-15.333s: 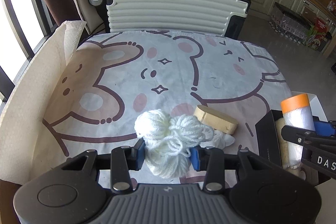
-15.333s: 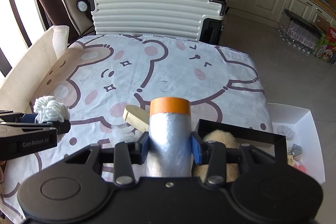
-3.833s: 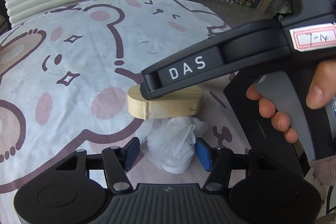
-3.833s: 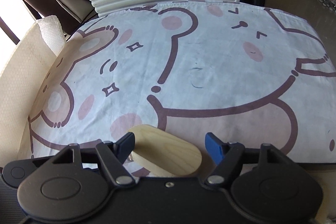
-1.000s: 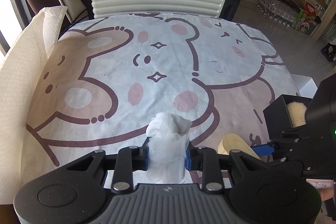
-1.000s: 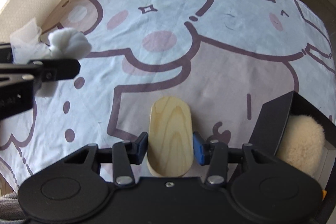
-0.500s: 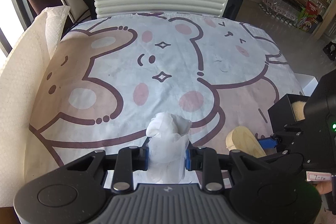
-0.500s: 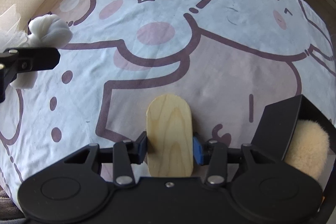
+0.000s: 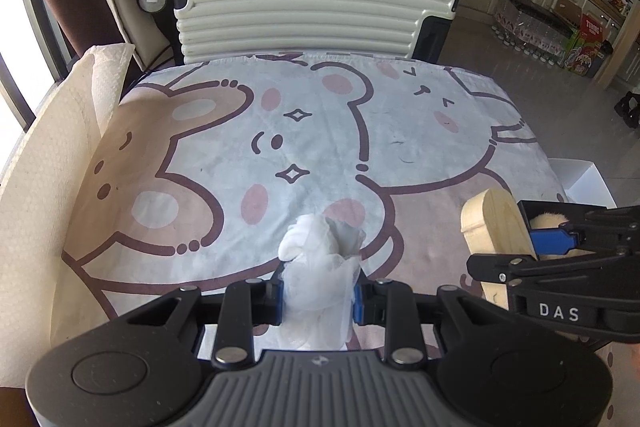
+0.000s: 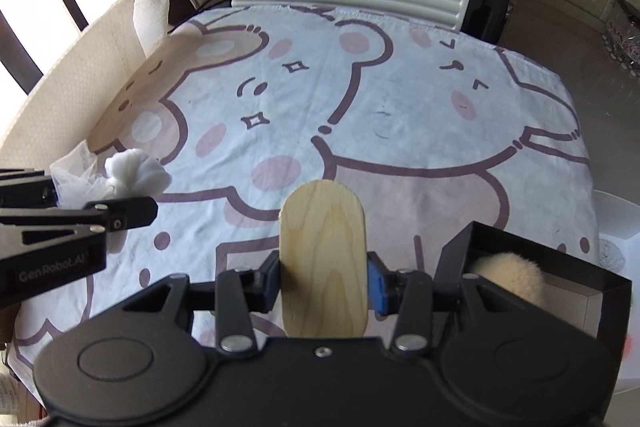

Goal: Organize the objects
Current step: 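Lift the white cloth with the left gripper while the right gripper carries the wooden block to the box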

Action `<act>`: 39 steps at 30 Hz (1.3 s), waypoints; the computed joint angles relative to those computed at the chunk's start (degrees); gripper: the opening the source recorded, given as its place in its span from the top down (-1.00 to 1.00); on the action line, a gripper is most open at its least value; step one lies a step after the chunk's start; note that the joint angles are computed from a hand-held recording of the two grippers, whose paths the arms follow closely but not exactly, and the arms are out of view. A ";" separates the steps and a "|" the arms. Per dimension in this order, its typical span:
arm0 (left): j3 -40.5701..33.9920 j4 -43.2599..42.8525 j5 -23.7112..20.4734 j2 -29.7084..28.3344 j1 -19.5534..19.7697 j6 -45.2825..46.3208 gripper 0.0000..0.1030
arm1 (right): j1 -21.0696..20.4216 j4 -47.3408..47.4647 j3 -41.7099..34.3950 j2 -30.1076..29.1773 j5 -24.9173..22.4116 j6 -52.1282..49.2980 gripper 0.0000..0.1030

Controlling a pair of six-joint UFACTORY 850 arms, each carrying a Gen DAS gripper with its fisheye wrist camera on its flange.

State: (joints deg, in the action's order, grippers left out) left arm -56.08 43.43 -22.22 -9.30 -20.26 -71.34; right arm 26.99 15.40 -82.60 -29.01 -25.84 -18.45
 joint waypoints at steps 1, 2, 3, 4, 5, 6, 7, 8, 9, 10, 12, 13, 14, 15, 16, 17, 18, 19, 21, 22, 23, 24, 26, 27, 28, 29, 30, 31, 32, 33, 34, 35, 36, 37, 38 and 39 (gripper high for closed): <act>-0.24 0.83 -0.28 -0.02 -0.41 -1.04 0.41 | -0.26 0.78 0.59 0.72 0.39 -0.79 0.14; -0.43 1.48 -0.49 -0.05 -0.73 -1.87 0.41 | -0.47 1.46 1.11 1.35 0.76 -1.51 0.14; -0.60 2.09 -0.66 -0.07 -1.01 -2.68 0.41 | -0.72 2.19 1.68 2.03 1.16 -2.28 0.14; -0.80 2.90 -0.83 -0.11 -1.34 -3.79 0.41 | -0.95 2.78 2.21 2.66 1.54 -2.94 0.14; -0.94 3.60 -0.96 -0.08 -1.63 -4.74 0.41 | -1.16 3.22 2.56 3.14 1.78 -3.39 0.14; -1.08 4.30 -1.02 -0.07 -1.90 -5.64 0.41 | -1.52 3.83 3.19 3.84 2.13 -4.04 0.14; -1.33 5.19 -1.09 -0.15 -2.23 -6.68 0.41 | -1.78 4.26 3.53 4.28 2.41 -4.51 0.14; -1.52 5.94 -1.17 -0.20 -2.52 -7.52 0.41 | -2.11 4.81 3.94 4.79 2.70 -5.08 0.14; -1.73 6.75 -1.20 -0.28 -2.83 -8.42 0.41 | -2.42 5.25 4.31 5.24 2.97 -5.47 0.14; -1.95 7.23 -1.17 -0.40 -3.09 -8.93 0.41 | -2.79 5.74 4.79 5.79 3.29 -5.90 0.14; -2.33 7.98 -1.00 -0.65 -3.52 -9.73 0.41 | -3.38 6.36 5.38 6.41 3.85 -6.22 0.14; -2.57 8.19 -0.86 -0.83 -3.73 -9.88 0.41 | -3.66 6.52 5.56 6.61 3.96 -6.24 0.14; -2.78 8.39 -0.79 -1.00 -3.92 -10.06 0.41 | -3.87 6.50 5.69 6.77 4.05 -6.19 0.14; -2.97 8.70 -0.72 -1.17 -4.13 -10.36 0.41 | -4.12 6.49 5.92 6.98 4.20 -6.23 0.14; -3.12 8.96 -0.63 -1.35 -4.26 -10.69 0.41 | -4.32 6.57 6.09 7.17 4.33 -6.35 0.14; -3.26 9.01 -0.54 -1.48 -4.35 -10.82 0.41 | -4.49 6.73 6.19 7.30 4.40 -6.53 0.14; -3.46 9.10 -0.49 -1.68 -4.46 -11.07 0.41 | -4.69 7.04 6.36 7.48 4.59 -6.83 0.14; -3.62 9.27 -0.40 -1.88 -4.52 -11.43 0.41 | -4.86 7.22 6.47 7.61 4.74 -7.05 0.14; -3.94 9.53 0.05 -2.27 -4.69 -12.06 0.41 | -5.27 7.17 6.90 8.02 5.33 -7.30 0.14; -4.11 9.62 0.34 -2.49 -4.78 -12.19 0.41 | -5.47 6.82 7.01 8.12 5.62 -7.08 0.14; -4.35 9.82 0.64 -2.75 -4.90 -12.35 0.41 | -5.72 6.43 7.16 8.22 5.99 -6.87 0.14; -4.62 10.19 0.97 -3.06 -5.05 -12.64 0.41 | -6.03 5.66 7.37 8.35 6.43 -6.22 0.14; -5.15 10.66 1.61 -3.65 -5.34 -12.96 0.41 | -6.72 4.10 7.56 8.35 7.06 -4.60 0.14; -5.49 10.79 2.04 -4.00 -5.48 -12.93 0.41 | -7.24 4.29 7.75 8.37 7.34 -4.53 0.14; -5.77 10.98 2.44 -4.31 -5.60 -13.00 0.41 | -7.76 4.48 7.84 8.33 7.46 -4.44 0.14; -6.09 11.15 2.81 -4.66 -5.76 -13.10 0.41 | -8.18 4.28 7.97 8.29 7.64 -4.05 0.14; -6.46 11.32 3.20 -5.07 -5.96 -13.19 0.41 | -8.56 3.66 8.13 8.27 7.93 -3.39 0.14; -6.80 11.34 3.61 -5.46 -6.12 -13.07 0.41 | -8.90 2.99 8.23 8.23 8.15 -2.76 0.14; -7.14 11.24 3.93 -5.82 -6.25 -12.81 0.41 | -9.19 2.38 8.30 8.19 8.28 -2.15 0.14; -7.51 11.14 4.29 -6.23 -6.45 -12.54 0.41 | -9.53 1.72 8.36 8.08 8.47 -1.49 0.14; -7.99 10.98 4.66 -6.76 -6.64 -12.21 0.41 | -9.86 1.62 8.48 8.07 8.62 -1.46 0.14; -8.37 10.82 4.93 -7.17 -6.77 -11.92 0.41 | -10.17 1.48 8.55 8.02 8.73 -1.47 0.14; -8.84 10.59 5.22 -7.65 -6.91 -11.58 0.41 | -10.44 1.22 8.63 7.97 8.86 -1.42 0.14; -9.33 10.37 5.48 -8.11 -7.06 -11.34 0.41 | -10.74 0.65 8.72 7.88 9.08 -1.17 0.14; -9.71 10.19 5.76 -8.48 -7.18 -11.20 0.41 | -10.97 -0.17 8.86 7.84 9.34 -0.76 0.14; -10.18 9.98 6.02 -8.93 -7.34 -11.03 0.41 | -11.22 -0.86 9.03 7.81 9.66 -0.50 0.14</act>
State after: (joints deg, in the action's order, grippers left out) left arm -66.26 53.41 -16.19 -18.23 -27.60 -82.37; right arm 15.77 14.54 -73.57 -21.20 -16.18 -18.95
